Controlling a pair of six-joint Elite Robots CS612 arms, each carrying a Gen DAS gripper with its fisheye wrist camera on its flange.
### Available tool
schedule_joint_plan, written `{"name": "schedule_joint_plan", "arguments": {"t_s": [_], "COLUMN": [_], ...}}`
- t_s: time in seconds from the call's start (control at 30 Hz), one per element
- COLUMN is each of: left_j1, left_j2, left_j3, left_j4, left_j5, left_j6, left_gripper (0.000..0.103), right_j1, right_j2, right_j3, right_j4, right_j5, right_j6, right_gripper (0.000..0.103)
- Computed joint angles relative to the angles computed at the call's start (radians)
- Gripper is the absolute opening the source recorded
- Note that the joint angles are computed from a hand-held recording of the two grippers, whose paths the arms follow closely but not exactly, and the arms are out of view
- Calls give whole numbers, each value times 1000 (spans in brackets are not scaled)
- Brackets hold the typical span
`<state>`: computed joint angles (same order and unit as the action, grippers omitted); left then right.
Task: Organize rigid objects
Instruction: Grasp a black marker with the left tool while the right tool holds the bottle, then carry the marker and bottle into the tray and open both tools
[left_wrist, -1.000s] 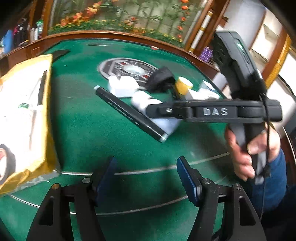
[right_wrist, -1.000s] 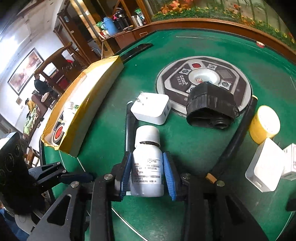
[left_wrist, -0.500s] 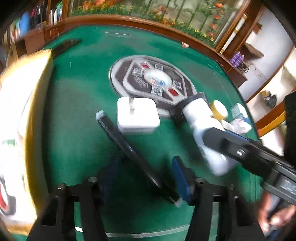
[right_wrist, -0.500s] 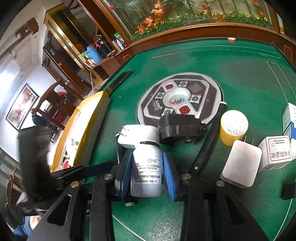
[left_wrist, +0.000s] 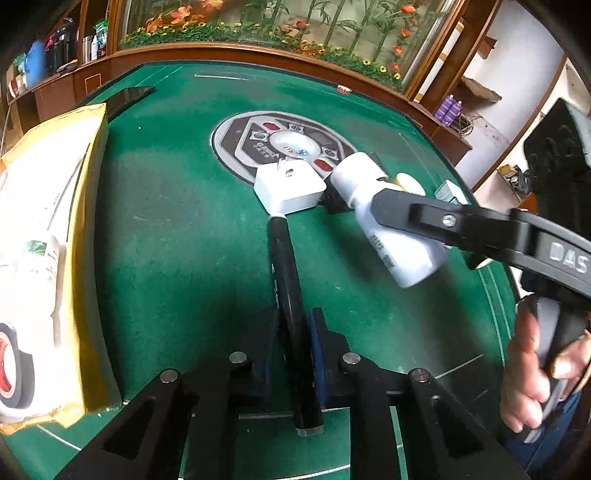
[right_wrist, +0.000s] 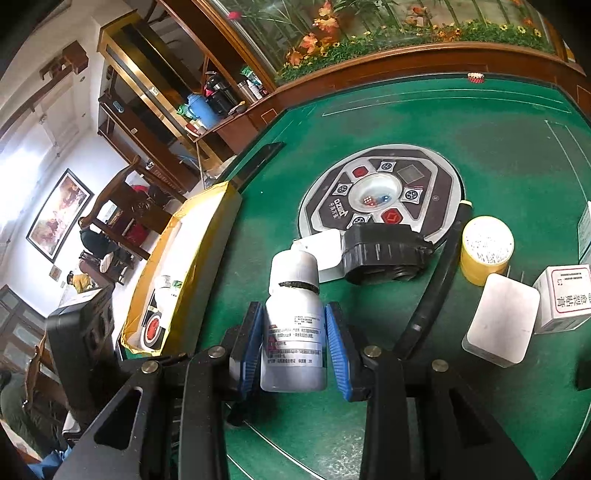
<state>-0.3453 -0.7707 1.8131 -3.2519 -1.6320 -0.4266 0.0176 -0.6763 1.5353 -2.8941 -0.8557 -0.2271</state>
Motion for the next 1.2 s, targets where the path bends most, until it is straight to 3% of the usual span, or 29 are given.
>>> {"name": "schedule_joint_plan", "arguments": {"t_s": [0.2, 0.37, 0.6, 1.03, 1.2], "left_j1": [-8, -18, -36, 10, 41], "left_j2": [-8, -7, 7, -18, -46], "left_j3": [2, -16, -30, 21, 59], "left_j4": [17, 96, 81, -79, -157], "left_j5": [24, 62, 134, -27, -21], "left_j6": [14, 33, 73, -19, -50], "left_gripper": [17, 17, 15, 15, 15], "right_j1": [0, -1, -1, -2, 2], "right_j2": [1, -2, -5, -5, 1], "right_j3": [-2, 2, 6, 11, 4], "right_j4": [2, 2, 5, -17, 3], "right_j5": [0, 0, -2, 10, 39], "right_j6": [2, -2, -6, 19, 4], "right_gripper": [33, 33, 33, 33, 33]}}
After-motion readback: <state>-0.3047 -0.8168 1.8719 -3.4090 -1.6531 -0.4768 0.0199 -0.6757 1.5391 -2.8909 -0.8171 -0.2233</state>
